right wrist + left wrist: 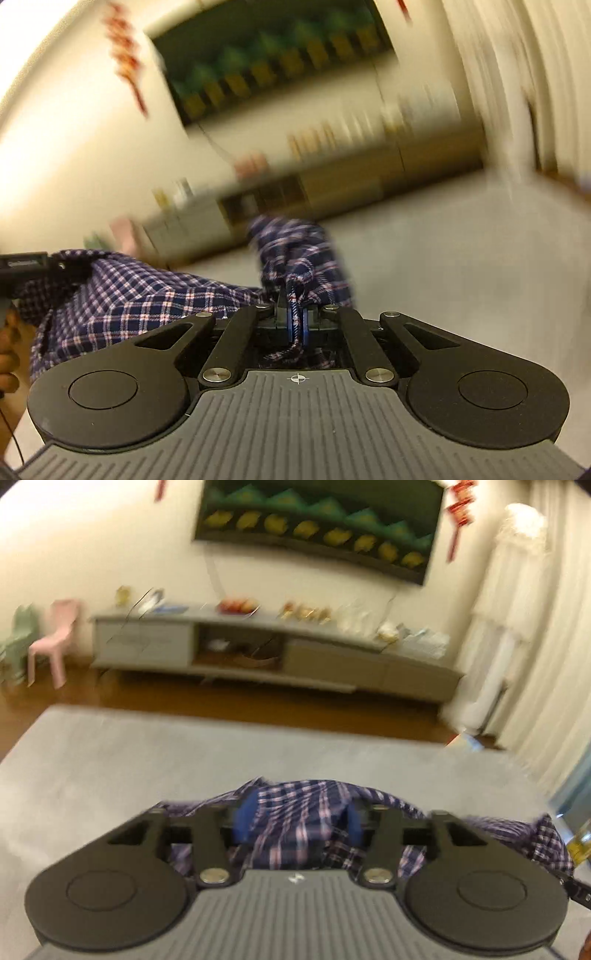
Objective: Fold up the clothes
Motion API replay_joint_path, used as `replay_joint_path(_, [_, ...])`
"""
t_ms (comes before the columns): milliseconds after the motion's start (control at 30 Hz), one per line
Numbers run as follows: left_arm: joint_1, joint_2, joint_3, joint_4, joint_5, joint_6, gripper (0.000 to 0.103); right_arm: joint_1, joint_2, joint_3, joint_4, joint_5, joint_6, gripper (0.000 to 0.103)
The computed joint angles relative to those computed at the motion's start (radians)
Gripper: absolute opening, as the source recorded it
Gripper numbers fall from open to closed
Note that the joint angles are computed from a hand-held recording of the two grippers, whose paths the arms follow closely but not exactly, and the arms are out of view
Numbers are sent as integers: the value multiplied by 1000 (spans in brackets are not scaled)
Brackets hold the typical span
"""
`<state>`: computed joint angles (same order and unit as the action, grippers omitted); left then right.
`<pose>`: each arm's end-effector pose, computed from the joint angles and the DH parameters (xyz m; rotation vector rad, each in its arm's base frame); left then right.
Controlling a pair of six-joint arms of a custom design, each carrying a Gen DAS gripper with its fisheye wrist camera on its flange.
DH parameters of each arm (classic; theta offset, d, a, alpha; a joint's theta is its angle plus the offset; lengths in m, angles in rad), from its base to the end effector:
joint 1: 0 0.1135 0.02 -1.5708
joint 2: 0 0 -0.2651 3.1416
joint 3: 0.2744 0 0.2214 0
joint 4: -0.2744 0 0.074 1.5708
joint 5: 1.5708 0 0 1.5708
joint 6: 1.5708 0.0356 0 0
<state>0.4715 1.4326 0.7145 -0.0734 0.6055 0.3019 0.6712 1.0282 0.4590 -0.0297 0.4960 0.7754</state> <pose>0.2373 0.0982 0.2076 0.0946 2.2092 -0.2948 0.1530 0.0999 0.2168 0.3877 2.0711 0.3337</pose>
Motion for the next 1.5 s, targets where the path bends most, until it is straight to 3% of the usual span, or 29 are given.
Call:
replay_joint_path(67, [115,39,-78,83,63,-26,78,4,-4,-51,-15,-40,65,2])
replay_joint_path(167, [305,150,-92,65,149,-60,81,34,-11,-64,-45,-34,94,24])
replay_joint_path(233, [400,279,-17,-70,219,1,82,109,-10,-48,-92,61,115,39])
replay_joint_path(300, [418,390,22,-207,240,141,82,174,15,-1,-136,158,121,57])
replay_joint_path(333, [412,425,12,-235,236,197,82,198,32,25,-153,198,118,61])
replay_joint_path(400, [363,446,-59,-161,217,226,83,165,63,49,-133,184,72,74])
replay_joint_path(467, [297,469,-131,-47,204,221,88,119,127,62,-87,155,35,73])
replay_joint_path(500, [256,480,-169,39,215,197,92,89,156,60,-59,126,23,64])
replay_joint_path(533, [212,480,-211,138,212,152,93,43,178,55,-28,76,5,51])
replay_joint_path(567, [157,453,-254,245,167,66,91,12,184,43,-6,27,3,13])
replay_joint_path(600, [101,433,-263,299,117,-1,75,10,171,28,3,2,15,4])
replay_joint_path(633, [58,423,-238,308,82,-33,28,23,151,15,7,-5,29,4])
replay_joint_path(667, [19,415,-209,310,46,-60,12,38,131,2,10,-11,44,3])
replay_joint_path(700, [-9,406,-185,333,16,-87,11,76,116,0,1,2,62,3])
replay_joint_path(767, [-11,381,-161,482,-18,-163,11,213,93,9,-11,-1,114,2])
replay_joint_path(833, [26,358,-83,485,-30,-236,9,351,142,44,17,-39,112,2])
replay_joint_path(867, [61,347,-32,430,-32,-269,9,408,178,78,23,-74,79,3])
replay_joint_path(967, [178,303,-1,374,18,-277,27,495,217,170,17,-167,-61,20])
replay_joint_path(1000, [218,277,-18,361,21,-238,41,501,191,183,10,-158,-100,37])
replay_joint_path(1033, [262,252,-34,338,39,-196,49,482,155,182,7,-121,-117,47])
replay_joint_path(1100, [364,209,-64,228,138,-86,52,407,92,178,10,-49,-143,73])
replay_joint_path(1167, [390,170,-128,128,183,20,53,260,124,176,27,-22,-145,77])
replay_joint_path(1267, [386,223,-153,-24,226,155,57,46,356,235,-63,-56,-97,73])
replay_joint_path(1333, [388,256,-149,-147,255,279,70,-14,449,211,-15,-174,-70,68])
replay_joint_path(1367, [383,263,-153,-193,263,344,74,-36,486,188,31,-239,-62,60])
replay_joint_path(1400, [365,266,-167,-196,261,395,78,-53,500,147,98,-301,-56,34])
replay_joint_path(1433, [347,267,-186,-183,253,434,74,-61,495,114,146,-340,-50,16])
replay_joint_path(1467, [316,268,-227,-93,225,425,62,-67,488,99,168,-363,-45,0])
replay_joint_path(1500, [264,287,-263,56,172,357,14,-52,464,93,163,-351,-46,0])
